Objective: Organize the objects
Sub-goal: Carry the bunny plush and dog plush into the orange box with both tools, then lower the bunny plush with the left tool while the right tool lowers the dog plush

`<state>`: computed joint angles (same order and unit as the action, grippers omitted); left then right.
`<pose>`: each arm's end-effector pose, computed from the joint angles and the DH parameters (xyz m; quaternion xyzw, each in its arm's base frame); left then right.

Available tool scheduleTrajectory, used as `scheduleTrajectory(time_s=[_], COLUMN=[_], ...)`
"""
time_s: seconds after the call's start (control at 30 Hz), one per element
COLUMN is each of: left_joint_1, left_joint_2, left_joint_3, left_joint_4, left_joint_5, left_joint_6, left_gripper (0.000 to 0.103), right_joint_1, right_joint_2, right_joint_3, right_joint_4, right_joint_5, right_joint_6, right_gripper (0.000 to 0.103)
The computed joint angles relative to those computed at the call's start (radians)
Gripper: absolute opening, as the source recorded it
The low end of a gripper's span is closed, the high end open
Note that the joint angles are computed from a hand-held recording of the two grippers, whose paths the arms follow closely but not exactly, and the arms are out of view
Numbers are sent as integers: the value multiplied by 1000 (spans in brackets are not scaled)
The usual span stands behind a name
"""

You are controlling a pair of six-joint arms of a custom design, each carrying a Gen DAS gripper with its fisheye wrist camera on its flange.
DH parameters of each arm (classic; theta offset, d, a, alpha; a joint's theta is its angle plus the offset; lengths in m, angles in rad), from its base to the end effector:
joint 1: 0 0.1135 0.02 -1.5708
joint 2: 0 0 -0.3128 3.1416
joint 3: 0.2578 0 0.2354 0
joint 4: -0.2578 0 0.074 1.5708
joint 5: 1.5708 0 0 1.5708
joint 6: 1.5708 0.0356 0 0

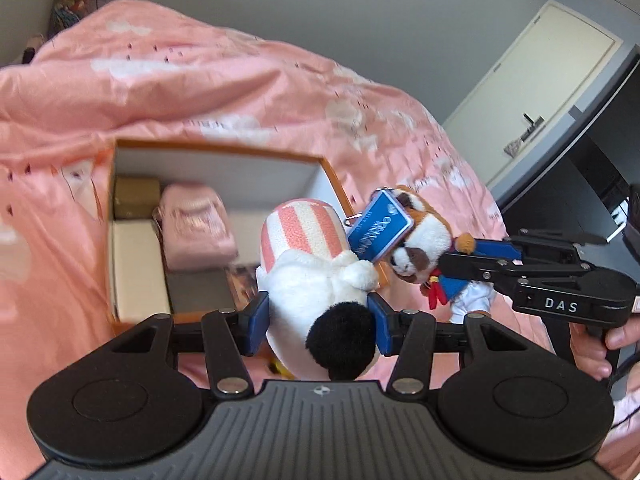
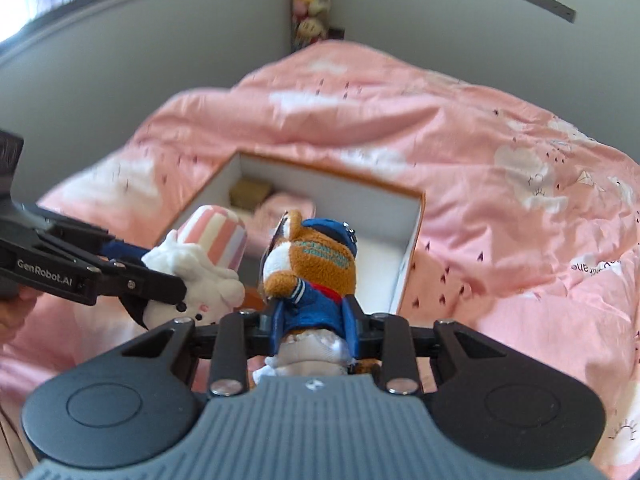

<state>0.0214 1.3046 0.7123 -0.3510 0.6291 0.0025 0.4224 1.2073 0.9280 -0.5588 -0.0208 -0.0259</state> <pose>0.2208 -0.0162 0.2548 0.0869 0.9054 -0.2908 0.2970 0.1980 0.0898 0.3193 -0.2111 0.9094 0.0801 0.3493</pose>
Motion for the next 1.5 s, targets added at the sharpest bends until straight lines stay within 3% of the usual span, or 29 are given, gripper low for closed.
scheduleTrajectory(time_s=[0.17, 0.33, 0.47, 0.63, 1.0, 1.3, 1.5], left_joint_1=[-24, -76, -149, -185, -189, -175, -169], left_joint_2=[141, 342, 477, 622, 773, 797, 745], left_joint_3=[118, 207, 283, 401, 531, 492, 453], left_joint_4=[49, 132, 160, 125, 80, 178, 190], left_joint_5=[-12, -17, -120, -186, -209, -156, -145], left_joint_6=[-34, -67, -33, 16, 66, 43, 64], left_gripper=[59, 59, 59, 59, 59, 64, 73], right_joint_1=[-57, -141, -184, -178, -159, -152, -159], right_joint_2=[68, 233, 400, 572, 781, 810, 802], right_joint_3=[11, 30, 76, 160, 308, 318, 336], right_joint_4=[145, 265, 331, 351, 309, 329, 302], right_joint_5=[-46, -125, -161, -115, -63, -12, -24], right_joint_6=[103, 229, 304, 324, 279, 160, 80], right_gripper=[32, 32, 32, 32, 32, 33, 41])
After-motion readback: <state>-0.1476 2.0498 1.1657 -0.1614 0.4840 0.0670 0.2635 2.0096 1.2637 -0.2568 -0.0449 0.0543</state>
